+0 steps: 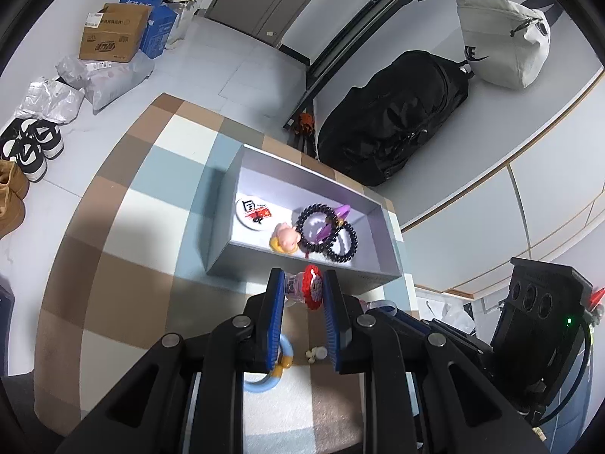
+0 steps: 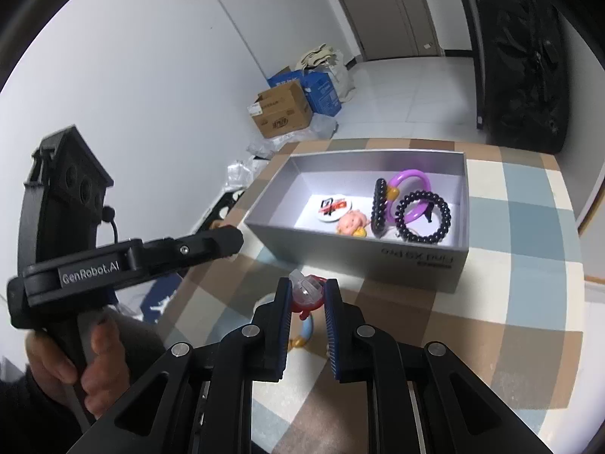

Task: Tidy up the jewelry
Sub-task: 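Lower the red clip into the white box and open the left tool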

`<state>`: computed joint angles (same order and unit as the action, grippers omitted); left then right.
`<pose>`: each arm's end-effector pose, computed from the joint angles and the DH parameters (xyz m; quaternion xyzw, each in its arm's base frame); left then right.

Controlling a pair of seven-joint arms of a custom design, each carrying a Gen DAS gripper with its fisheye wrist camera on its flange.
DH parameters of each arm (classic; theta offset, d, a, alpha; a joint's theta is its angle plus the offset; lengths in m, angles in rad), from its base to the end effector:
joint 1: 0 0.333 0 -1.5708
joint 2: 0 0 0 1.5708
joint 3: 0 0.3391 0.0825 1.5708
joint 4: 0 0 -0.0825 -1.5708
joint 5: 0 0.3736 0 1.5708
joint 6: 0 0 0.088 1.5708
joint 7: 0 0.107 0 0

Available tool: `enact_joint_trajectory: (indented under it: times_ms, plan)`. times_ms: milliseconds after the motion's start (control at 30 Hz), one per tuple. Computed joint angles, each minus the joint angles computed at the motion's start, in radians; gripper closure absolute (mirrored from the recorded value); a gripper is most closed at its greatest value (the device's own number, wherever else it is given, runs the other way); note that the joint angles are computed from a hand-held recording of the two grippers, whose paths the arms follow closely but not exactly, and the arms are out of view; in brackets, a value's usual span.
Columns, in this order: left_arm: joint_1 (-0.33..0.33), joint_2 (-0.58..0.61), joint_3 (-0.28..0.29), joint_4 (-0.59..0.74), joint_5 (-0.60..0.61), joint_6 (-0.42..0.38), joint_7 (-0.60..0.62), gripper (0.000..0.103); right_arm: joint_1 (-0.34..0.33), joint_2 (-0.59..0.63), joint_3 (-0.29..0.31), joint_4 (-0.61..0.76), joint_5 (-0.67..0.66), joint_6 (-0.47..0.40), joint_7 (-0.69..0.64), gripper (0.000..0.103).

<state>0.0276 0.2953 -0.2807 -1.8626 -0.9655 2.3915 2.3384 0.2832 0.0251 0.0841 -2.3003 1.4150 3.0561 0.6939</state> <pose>0.6271 -0.1544 0.4218 0.5302 -0.7463 0.3864 0.1118 0.5050 0.1110 0.4047 -0.6049 0.6928 -0.0900 0.3820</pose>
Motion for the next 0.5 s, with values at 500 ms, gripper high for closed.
enact_joint_trajectory:
  times_ms: [500]
  plan:
    - [-0.018, 0.085, -0.033, 0.12, 0.084, 0.007, -0.131, 0.088, -0.043, 0.03, -0.025, 0.096, 0.17, -0.043, -0.131, 0.087]
